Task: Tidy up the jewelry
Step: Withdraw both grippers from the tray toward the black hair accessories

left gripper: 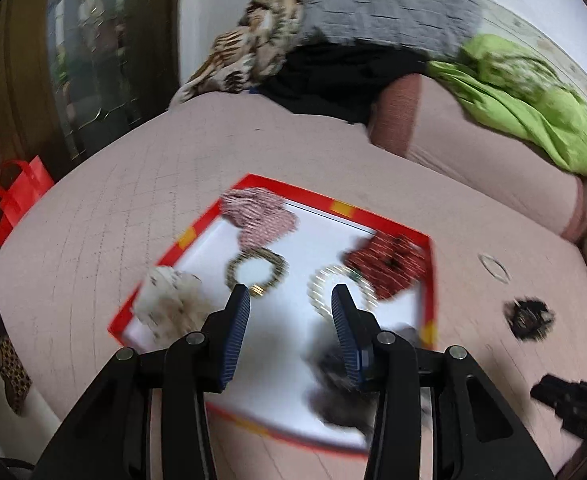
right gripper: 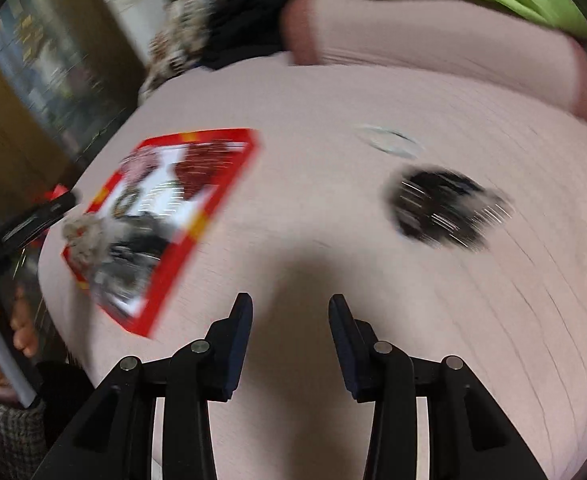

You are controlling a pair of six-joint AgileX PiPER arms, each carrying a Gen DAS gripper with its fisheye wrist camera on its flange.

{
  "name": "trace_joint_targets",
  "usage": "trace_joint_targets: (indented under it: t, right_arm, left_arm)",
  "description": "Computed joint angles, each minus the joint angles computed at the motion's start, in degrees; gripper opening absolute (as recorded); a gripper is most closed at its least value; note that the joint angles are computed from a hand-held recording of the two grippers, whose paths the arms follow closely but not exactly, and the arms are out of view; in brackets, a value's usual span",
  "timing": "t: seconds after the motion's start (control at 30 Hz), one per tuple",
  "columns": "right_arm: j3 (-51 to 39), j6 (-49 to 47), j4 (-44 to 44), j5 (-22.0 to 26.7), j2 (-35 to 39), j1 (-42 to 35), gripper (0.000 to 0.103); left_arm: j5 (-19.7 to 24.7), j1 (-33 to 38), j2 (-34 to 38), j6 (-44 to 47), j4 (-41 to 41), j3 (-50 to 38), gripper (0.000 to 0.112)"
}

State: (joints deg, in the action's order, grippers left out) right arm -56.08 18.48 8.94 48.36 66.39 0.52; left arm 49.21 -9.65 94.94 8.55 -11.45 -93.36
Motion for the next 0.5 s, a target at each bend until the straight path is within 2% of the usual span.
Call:
trace_joint_targets:
  t: [0.13, 0.27, 0.4, 0.5]
  right_arm:
    - [6.81, -9.07, 6.22, 2.39, -6.91, -13.84, 0.043]
    - [8.31, -19.38, 13.67, 3.77, -8.32, -25.61, 0.043]
    - [6.65, -26.26, 18.78, 1.90, -5.43, -32.27, 0.044]
    - [4.03, -29.24, 23.19, -0.42, -0.08, -33.52, 0.053]
  left_arm:
    - [3.03, -4.47, -3.37, 0.79, -1.24, 1.19, 0.043]
    - [5.55, -10.80, -4.03, -0.30, -1.26, 0.48, 0.046]
    - [6.95, -16.68, -2.98, -2.65, -0.21, -0.21, 0.047]
    - [7.50, -19.92, -1.77, -4.71, 1.04, -0.59, 0.047]
